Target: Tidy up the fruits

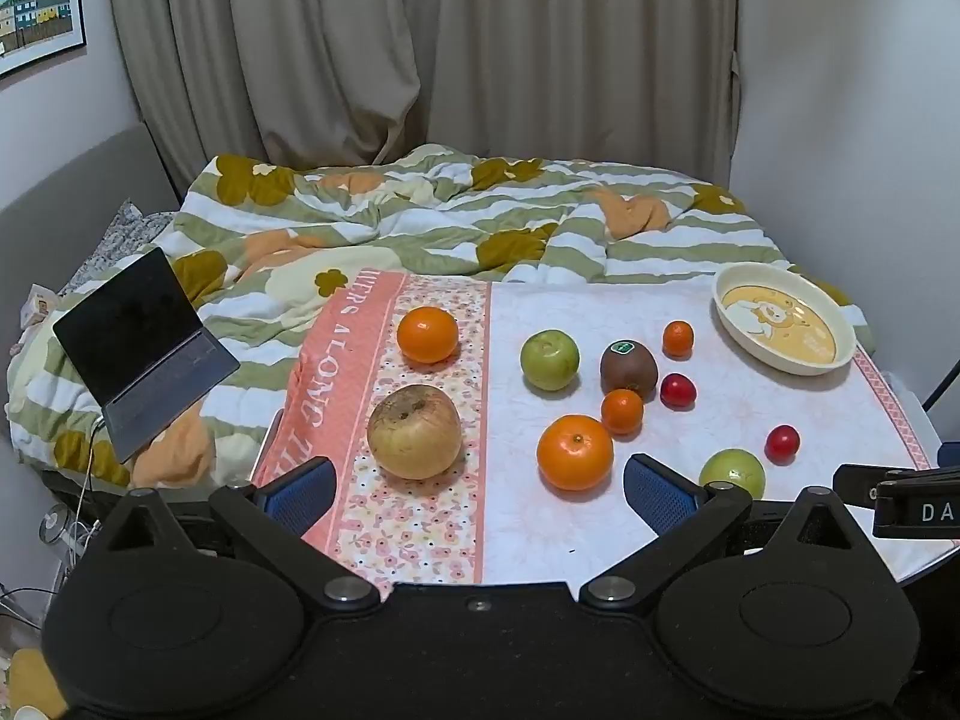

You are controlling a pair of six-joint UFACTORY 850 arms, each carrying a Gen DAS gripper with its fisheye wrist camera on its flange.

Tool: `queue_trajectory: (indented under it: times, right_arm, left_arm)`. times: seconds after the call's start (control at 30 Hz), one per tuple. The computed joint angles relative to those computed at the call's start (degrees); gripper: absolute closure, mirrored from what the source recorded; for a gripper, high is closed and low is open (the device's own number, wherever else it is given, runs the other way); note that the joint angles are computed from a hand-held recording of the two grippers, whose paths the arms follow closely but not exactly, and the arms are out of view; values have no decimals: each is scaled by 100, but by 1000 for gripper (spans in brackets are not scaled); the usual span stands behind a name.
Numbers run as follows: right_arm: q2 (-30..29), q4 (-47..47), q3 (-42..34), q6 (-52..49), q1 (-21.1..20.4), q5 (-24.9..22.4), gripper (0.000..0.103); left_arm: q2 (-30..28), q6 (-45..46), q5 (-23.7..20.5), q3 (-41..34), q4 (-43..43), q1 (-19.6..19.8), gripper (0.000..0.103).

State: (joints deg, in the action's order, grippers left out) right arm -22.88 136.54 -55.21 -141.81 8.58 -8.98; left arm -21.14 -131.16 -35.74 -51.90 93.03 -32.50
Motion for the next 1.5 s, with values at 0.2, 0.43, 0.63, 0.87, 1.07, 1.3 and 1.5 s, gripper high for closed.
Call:
queue_trajectory:
  times: [0.2, 0.43, 0.63, 0.87, 1.07, 1.3, 1.5]
  right_arm:
    - [-3, -10, -5, 13, 8, 6, 0]
    - [-5, 34, -6, -14, 23, 12, 0]
    - [-6, 99, -3, -61, 40, 13, 0]
    - [0, 145, 9, -108, 40, 13, 0]
    - [3, 111, 18, -72, 38, 12, 0]
    - [9, 165, 33, -131, 45, 12, 0]
    - [27, 206, 47, -171, 55, 13, 0]
  left_arm:
    - [-8, 13, -6, -5, -2, 4, 0]
    - [-5, 4, -3, -1, -4, 5, 0]
    - [-10, 7, 0, -7, -2, 4, 0]
    - [-6, -63, 17, 9, 85, 33, 0]
    - [2, -64, 38, 26, 93, 49, 0]
    - [14, -66, 26, 37, 93, 43, 0]
    - [35, -41, 1, 49, 61, 45, 0]
